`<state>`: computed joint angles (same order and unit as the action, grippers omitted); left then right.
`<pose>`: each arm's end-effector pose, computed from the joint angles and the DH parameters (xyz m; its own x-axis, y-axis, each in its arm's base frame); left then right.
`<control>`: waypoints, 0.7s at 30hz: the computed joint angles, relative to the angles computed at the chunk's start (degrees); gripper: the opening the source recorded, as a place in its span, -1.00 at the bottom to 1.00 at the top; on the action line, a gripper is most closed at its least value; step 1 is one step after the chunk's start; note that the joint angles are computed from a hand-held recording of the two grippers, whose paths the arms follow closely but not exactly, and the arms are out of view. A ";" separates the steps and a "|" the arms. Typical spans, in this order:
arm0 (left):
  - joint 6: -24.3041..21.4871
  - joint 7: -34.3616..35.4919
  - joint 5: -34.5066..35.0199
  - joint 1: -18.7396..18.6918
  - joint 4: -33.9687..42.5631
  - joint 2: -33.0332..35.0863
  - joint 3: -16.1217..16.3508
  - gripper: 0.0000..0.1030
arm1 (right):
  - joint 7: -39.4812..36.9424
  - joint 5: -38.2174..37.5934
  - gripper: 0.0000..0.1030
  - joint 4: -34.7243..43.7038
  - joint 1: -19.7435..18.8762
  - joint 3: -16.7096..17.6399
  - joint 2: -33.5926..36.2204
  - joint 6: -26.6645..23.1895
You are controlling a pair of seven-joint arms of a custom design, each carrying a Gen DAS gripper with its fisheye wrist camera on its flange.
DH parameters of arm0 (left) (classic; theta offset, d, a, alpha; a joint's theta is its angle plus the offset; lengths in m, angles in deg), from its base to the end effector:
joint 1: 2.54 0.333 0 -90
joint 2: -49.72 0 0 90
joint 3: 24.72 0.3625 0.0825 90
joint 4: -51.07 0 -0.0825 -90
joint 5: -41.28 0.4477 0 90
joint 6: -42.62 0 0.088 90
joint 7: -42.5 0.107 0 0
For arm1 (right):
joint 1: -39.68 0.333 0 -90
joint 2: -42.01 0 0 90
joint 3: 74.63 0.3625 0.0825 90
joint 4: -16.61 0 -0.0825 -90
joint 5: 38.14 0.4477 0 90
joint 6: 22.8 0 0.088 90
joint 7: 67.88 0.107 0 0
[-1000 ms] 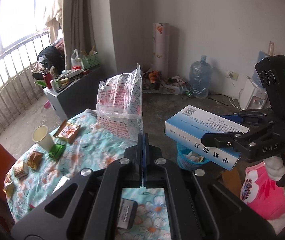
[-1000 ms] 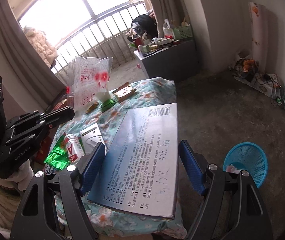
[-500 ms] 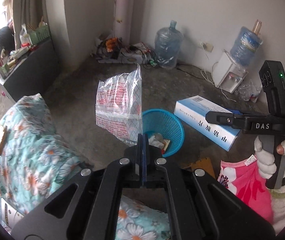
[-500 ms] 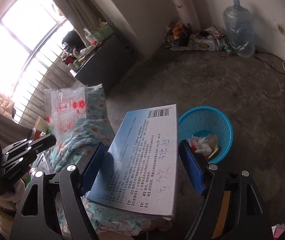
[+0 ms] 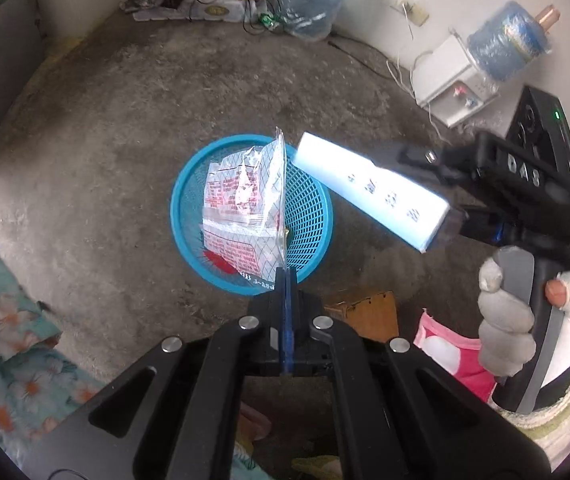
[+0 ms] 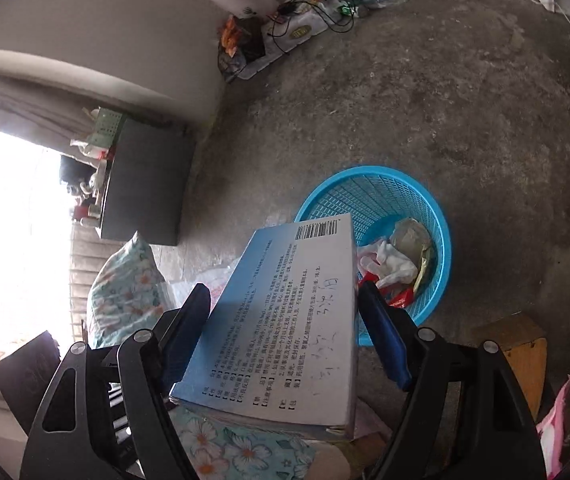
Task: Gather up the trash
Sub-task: 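Open both tools to drop bag and box into the wastebasket, then move both open tools back to the bed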
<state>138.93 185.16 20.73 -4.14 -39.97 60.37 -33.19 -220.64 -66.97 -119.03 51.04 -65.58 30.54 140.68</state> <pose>0.6666 -0.1449 0.5575 -0.8385 -0.4528 0.3032 -0.5260 0.8179 -0.2331 0.5129 0.2219 0.4867 -0.6970 -0.2895 -0.6560 -0.2637 0.9543 -0.1409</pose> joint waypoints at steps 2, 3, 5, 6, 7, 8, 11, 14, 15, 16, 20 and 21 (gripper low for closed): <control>5.12 -0.23 2.19 -1.24 -3.72 -1.00 -0.40 -0.37 | 1.23 -0.25 0.46 -0.52 -0.71 -0.28 1.57 -0.81; 7.30 -0.50 2.91 -1.77 -5.18 -1.54 -0.60 -0.32 | 0.75 0.14 0.46 -0.52 -0.52 -0.66 2.43 -1.77; 9.89 -0.82 3.71 -2.32 -6.90 -2.26 -0.69 -0.32 | -0.42 1.15 0.46 -0.57 0.21 -1.42 3.81 -2.52; 9.97 -1.15 3.66 -2.33 -6.96 -2.31 -0.62 -0.31 | -0.13 1.12 0.46 -0.93 0.41 -1.61 4.04 -2.13; 9.33 -1.25 3.07 -2.05 -6.49 -2.26 -0.42 -0.28 | 0.77 0.75 0.46 -1.44 0.53 -1.57 3.96 -1.86; 9.03 -1.16 2.04 -1.74 -6.26 -2.41 -0.30 -0.27 | 1.77 0.12 0.46 -1.67 0.61 -1.43 3.86 -1.64; 9.13 0.19 -0.37 -0.58 -5.62 -3.35 0.24 -0.13 | 2.33 -1.02 0.46 -2.33 0.97 -1.07 2.02 -3.69; 9.13 1.86 -4.08 0.83 -5.71 -4.84 0.89 -0.06 | 2.36 -4.01 0.46 -0.84 1.23 0.29 0.16 -9.19; 8.35 2.36 -5.61 1.47 -5.36 -5.31 1.25 -0.02 | 1.82 -4.53 0.46 0.29 1.63 0.74 -0.36 -11.85; 7.81 2.85 -7.25 2.15 -5.18 -5.96 1.65 0.04 | 1.18 -5.18 0.46 1.56 2.02 1.14 -0.70 -14.30; 4.87 5.32 -13.71 5.12 -4.39 -8.83 3.73 0.19 | -3.96 -7.69 0.46 10.38 4.57 2.91 0.20 -26.51; 4.13 6.06 -15.70 5.95 -4.07 -9.52 4.40 0.21 | -4.95 -8.68 0.46 13.03 5.37 3.43 0.92 -29.56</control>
